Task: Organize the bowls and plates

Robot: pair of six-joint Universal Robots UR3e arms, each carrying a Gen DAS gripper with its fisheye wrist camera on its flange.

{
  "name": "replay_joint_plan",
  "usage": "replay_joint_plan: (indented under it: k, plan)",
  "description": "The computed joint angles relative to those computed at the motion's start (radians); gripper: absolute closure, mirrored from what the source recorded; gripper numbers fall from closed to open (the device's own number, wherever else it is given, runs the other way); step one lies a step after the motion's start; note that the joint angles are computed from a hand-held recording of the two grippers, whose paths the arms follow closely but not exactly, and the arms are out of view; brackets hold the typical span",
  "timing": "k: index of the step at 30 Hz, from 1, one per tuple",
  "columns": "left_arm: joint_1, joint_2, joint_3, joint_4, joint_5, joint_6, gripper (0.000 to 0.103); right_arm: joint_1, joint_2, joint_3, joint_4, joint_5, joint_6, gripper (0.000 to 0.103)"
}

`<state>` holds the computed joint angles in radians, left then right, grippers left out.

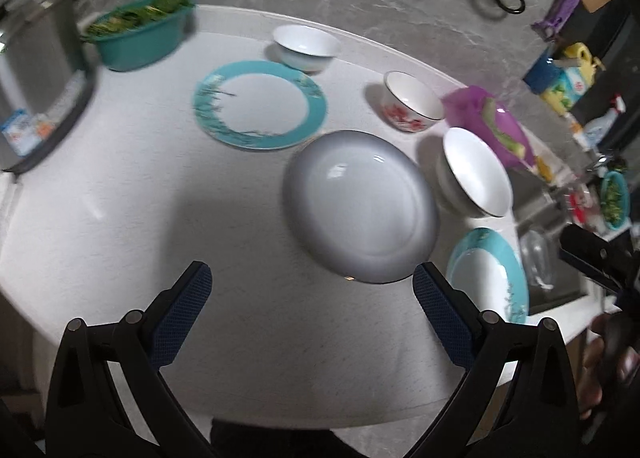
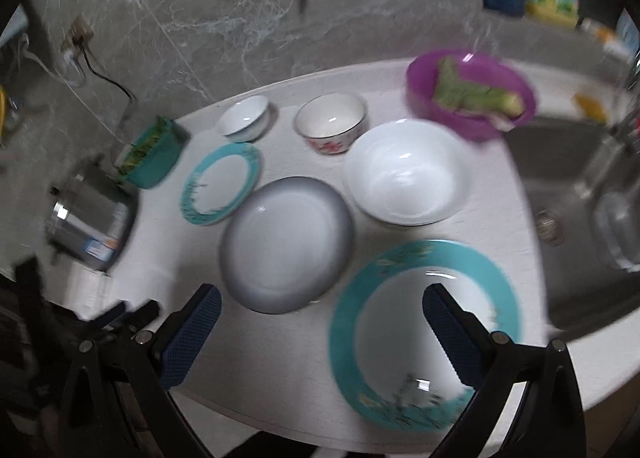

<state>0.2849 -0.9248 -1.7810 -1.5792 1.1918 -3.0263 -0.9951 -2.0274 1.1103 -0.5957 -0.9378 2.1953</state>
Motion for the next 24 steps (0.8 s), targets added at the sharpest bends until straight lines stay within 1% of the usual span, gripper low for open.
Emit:
replay_joint_plan:
  k: [2, 3, 5, 6, 7, 8, 10, 11, 12, 14, 15, 16, 18, 22, 24]
  plan:
    - [0.074, -0.011, -0.034, -0.020, -0.099, 0.078, 0.002, -0.001, 0.027, 0.047, 0.026, 0.064, -0.047, 0.000]
    - [0.109, -0.036, -0.053, -0.018, -0.152, 0.131, 0.002, 0.035, 0.029, 0.089, -0.032, 0.080, -0.002, 0.001]
    - [0.119, -0.143, -0.045, 0.000, -0.187, 0.198, 0.002, 0.100, 0.061, 0.139, -0.111, 0.105, 0.068, 0.010]
    - [0.098, -0.218, -0.006, 0.007, -0.198, 0.207, 0.002, 0.131, 0.079, 0.162, -0.143, 0.125, 0.091, 0.011]
    - [0.083, -0.301, 0.032, 0.006, -0.196, 0.246, 0.002, 0.163, 0.086, 0.196, -0.206, 0.129, 0.138, 0.015]
    - [0.055, -0.372, 0.066, 0.040, -0.156, 0.238, 0.002, 0.209, 0.099, 0.235, -0.293, 0.124, 0.224, 0.018]
    - [0.039, -0.447, 0.088, 0.098, -0.142, 0.258, 0.003, 0.236, 0.130, 0.270, -0.336, 0.146, 0.273, 0.023]
    - [0.034, -0.482, 0.104, 0.111, -0.146, 0.274, 0.007, 0.267, 0.149, 0.303, -0.410, 0.138, 0.331, 0.028]
    - [0.026, -0.519, 0.125, 0.118, -0.149, 0.292, 0.010, 0.298, 0.166, 0.334, -0.493, 0.113, 0.399, 0.031]
    - [0.010, -0.582, 0.156, 0.115, -0.148, 0.333, 0.020, 0.321, 0.196, 0.379, -0.571, 0.105, 0.456, 0.042]
    - [-0.007, -0.625, 0.178, 0.112, -0.145, 0.355, 0.024, 0.331, 0.213, 0.394, -0.607, 0.096, 0.486, 0.044]
    - [-0.023, -0.652, 0.199, 0.104, -0.138, 0.358, 0.029, 0.344, 0.229, 0.400, -0.636, 0.081, 0.512, 0.046]
    - [-0.040, -0.690, 0.216, 0.093, -0.148, 0.370, 0.031, 0.367, 0.258, 0.410, -0.681, 0.053, 0.545, 0.047]
    - [-0.054, -0.745, 0.217, 0.130, -0.150, 0.356, 0.031, 0.402, 0.300, 0.425, -0.767, -0.005, 0.603, 0.047]
    - [-0.047, -0.780, 0.232, 0.122, -0.182, 0.361, 0.035, 0.406, 0.322, 0.427, -0.786, -0.015, 0.609, 0.047]
